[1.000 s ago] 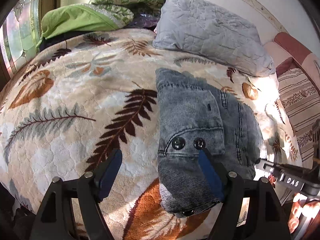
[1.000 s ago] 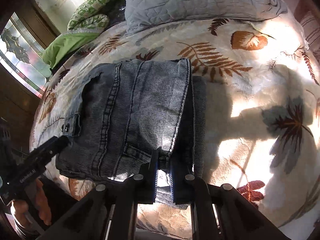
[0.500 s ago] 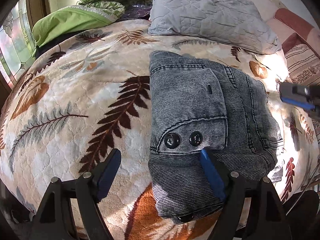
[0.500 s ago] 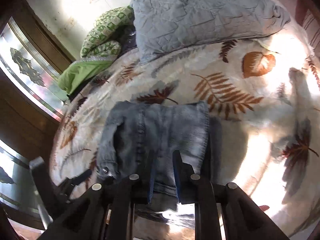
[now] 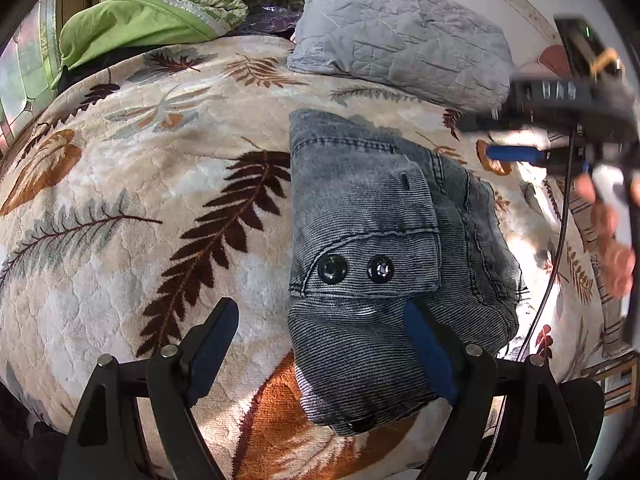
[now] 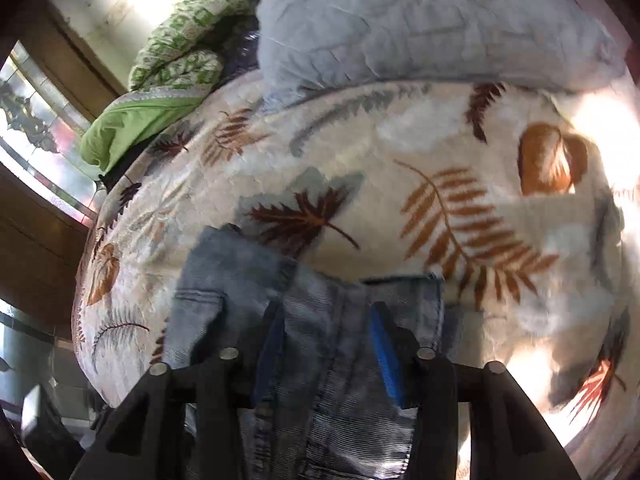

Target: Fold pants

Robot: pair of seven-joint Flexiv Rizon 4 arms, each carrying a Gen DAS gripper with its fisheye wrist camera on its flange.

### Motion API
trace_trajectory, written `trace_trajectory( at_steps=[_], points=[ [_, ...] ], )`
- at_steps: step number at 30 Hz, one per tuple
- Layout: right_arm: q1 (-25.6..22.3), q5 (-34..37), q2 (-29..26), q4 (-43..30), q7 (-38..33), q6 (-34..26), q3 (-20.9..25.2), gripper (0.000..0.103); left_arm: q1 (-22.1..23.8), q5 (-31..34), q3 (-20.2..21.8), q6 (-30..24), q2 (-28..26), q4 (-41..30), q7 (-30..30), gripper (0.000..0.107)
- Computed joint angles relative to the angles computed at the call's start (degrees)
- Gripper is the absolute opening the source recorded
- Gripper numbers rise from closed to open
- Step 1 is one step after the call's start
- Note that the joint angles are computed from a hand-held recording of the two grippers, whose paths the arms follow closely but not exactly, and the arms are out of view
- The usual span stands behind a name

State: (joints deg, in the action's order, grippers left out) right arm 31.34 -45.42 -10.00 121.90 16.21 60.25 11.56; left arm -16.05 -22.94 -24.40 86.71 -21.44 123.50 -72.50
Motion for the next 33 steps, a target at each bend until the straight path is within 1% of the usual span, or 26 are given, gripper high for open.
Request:
trace_trajectory(
  at_steps=[1, 2, 3, 4, 6, 7, 10, 12, 14, 16, 17, 18, 19, 20, 21, 23, 25, 26, 27, 30, 31, 33],
  points=[
    [0.4, 0.4, -1.1, -3.0, -3.1, -1.9, 0.1, 0.069, 1.3, -1.2, -1.7, 0.8, -0.4, 0.5, 0.5, 0.085],
    [0.7, 1.9, -2.9, -6.5, -7.9, -3.8, 0.3, 0.08, 3.5, -2.5, -4.3, 0.9, -0.7, 0.9, 1.1, 0.085],
    [1.1, 4.8, -5.2, -10.6, -14.2, -6.7, 0.9, 0.082, 5.0, -3.4, -6.0, 0.2, -0.9, 0.9, 1.7, 0.085],
    [1.7, 7.7, -7.7, -15.3, -21.0, -10.8, 1.4, 0.082, 5.9, -4.1, -7.0, -0.1, -1.0, 1.0, 2.1, 0.085],
    [2.4, 14.2, -13.2, -24.3, -32.4, -17.8, 1.8, 0.082, 6.5, -4.8, -7.9, 0.1, -1.2, 1.2, 2.7, 0.085],
    [2.8, 16.3, -15.4, -27.6, -35.4, -20.1, 1.6, 0.082, 6.1, -4.6, -7.5, 0.2, -1.2, 1.1, 2.7, 0.085],
    [4.0, 20.8, -20.1, -34.6, -41.7, -24.5, 0.7, 0.082, 6.1, -4.5, -7.4, 0.0, -1.3, 0.8, 3.2, 0.085],
    [4.5, 23.7, -23.0, -38.6, -46.0, -28.1, 0.4, 0.082, 7.1, -5.2, -8.6, 0.2, -1.6, 1.0, 3.9, 0.085],
    [5.7, 24.6, -25.4, -41.5, -48.8, -31.1, -0.6, 0.082, 7.5, -5.3, -9.0, 0.2, -1.8, 1.0, 4.3, 0.085],
    [6.6, 25.3, -26.1, -42.4, -48.6, -33.3, -1.6, 0.078, 8.1, -5.6, -9.9, 0.6, -1.9, 1.2, 4.7, 0.085],
    [6.6, 25.9, -25.9, -41.9, -47.3, -33.1, -2.1, 0.064, 8.3, -5.6, -10.0, 0.7, -1.9, 1.2, 4.7, 0.085],
    [6.1, 27.3, -25.5, -41.0, -46.3, -31.5, -2.0, 0.058, 8.6, -5.6, -10.3, 0.8, -2.0, 1.2, 4.7, 0.085],
    [6.0, 27.6, -25.0, -40.0, -45.4, -30.4, -2.2, 0.056, 8.9, -5.6, -10.7, 0.9, -2.2, 1.2, 4.8, 0.085],
    [6.3, 27.1, -24.8, -39.4, -44.8, -30.0, -2.5, 0.049, 9.1, -5.5, -10.9, 1.0, -2.3, 1.3, 4.8, 0.085],
    [6.4, 26.8, -24.3, -38.4, -43.5, -28.6, -2.8, 0.044, 9.2, -5.4, -11.0, 1.0, -2.3, 1.2, 4.7, 0.085],
    [7.1, 25.0, -22.8, -35.7, -39.3, -25.5, -3.9, 0.042, 9.3, -5.1, -11.0, 1.0, -2.4, 1.2, 4.4, 0.085],
    [6.8, 24.2, -20.8, -31.9, -33.2, -20.8, -4.8, 0.043, 9.5, -4.8, -11.2, 1.4, -2.5, 1.4, 4.3, 0.086],
    [6.5, 23.8, -19.6, -29.7, -30.2, -18.6, -5.0, 0.05, 9.7, -4.6, -11.3, 1.5, -2.5, 1.5, 4.2, 0.086],
    [6.6, 22.8, -18.4, -27.9, -27.3, -17.8, -5.4, 0.055, 9.7, -4.3, -11.3, 1.7, -2.5, 1.6, 4.0, 0.086],
    [7.9, 15.4, -13.9, -22.3, -20.6, -17.6, -6.2, 0.055, 8.7, -2.7, -10.2, 3.0, -2.5, 1.6, 2.5, 0.087],
    [7.8, 13.1, -12.0, -19.9, -18.7, -16.7, -6.0, 0.055, 8.7, -2.2, -10.1, 3.5, -2.5, 1.7, 2.0, 0.087],
    [7.9, 7.9, -7.6, -14.5, -12.1, -14.7, -5.4, 0.056, 8.1, -1.1, -9.3, 3.8, -2.1, 1.8, 0.6, 0.087]
  ],
)
